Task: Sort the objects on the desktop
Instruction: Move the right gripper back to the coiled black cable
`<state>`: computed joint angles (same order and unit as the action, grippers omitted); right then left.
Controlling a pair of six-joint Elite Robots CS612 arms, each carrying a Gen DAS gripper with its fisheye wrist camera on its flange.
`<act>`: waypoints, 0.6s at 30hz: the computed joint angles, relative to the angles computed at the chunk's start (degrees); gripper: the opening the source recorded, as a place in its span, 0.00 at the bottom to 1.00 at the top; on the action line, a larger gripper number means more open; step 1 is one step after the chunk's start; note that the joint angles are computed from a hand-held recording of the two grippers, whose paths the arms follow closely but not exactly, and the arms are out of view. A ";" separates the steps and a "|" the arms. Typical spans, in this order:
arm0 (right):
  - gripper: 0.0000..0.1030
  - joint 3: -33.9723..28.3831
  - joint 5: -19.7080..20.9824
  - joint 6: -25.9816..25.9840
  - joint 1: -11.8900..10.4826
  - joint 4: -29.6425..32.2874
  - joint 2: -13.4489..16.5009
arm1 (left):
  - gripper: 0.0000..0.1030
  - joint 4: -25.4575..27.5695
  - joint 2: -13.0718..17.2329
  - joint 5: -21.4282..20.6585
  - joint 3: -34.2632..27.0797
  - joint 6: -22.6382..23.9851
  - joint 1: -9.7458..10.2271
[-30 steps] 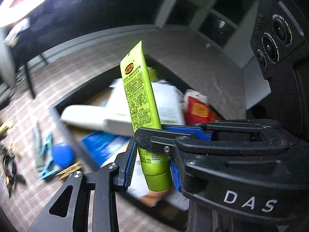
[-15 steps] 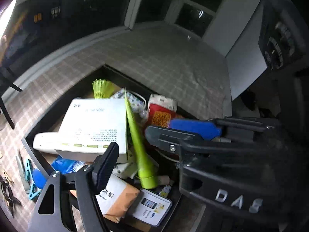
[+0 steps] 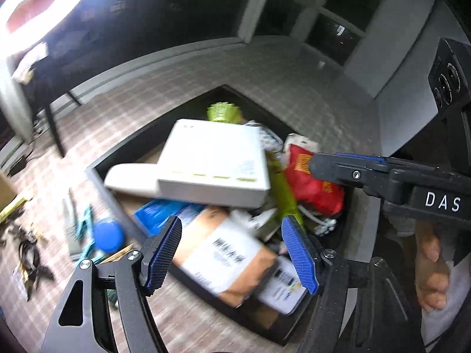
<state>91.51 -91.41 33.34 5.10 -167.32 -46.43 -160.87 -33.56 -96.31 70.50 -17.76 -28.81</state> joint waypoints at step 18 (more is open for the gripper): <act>0.43 -19.64 10.20 -11.54 4.95 10.85 10.55 | 0.64 -2.29 -4.54 9.72 11.58 -10.29 6.91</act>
<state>71.88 -81.21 21.80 10.05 -156.47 -35.87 -163.16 -38.10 -86.59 82.08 -28.05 -21.90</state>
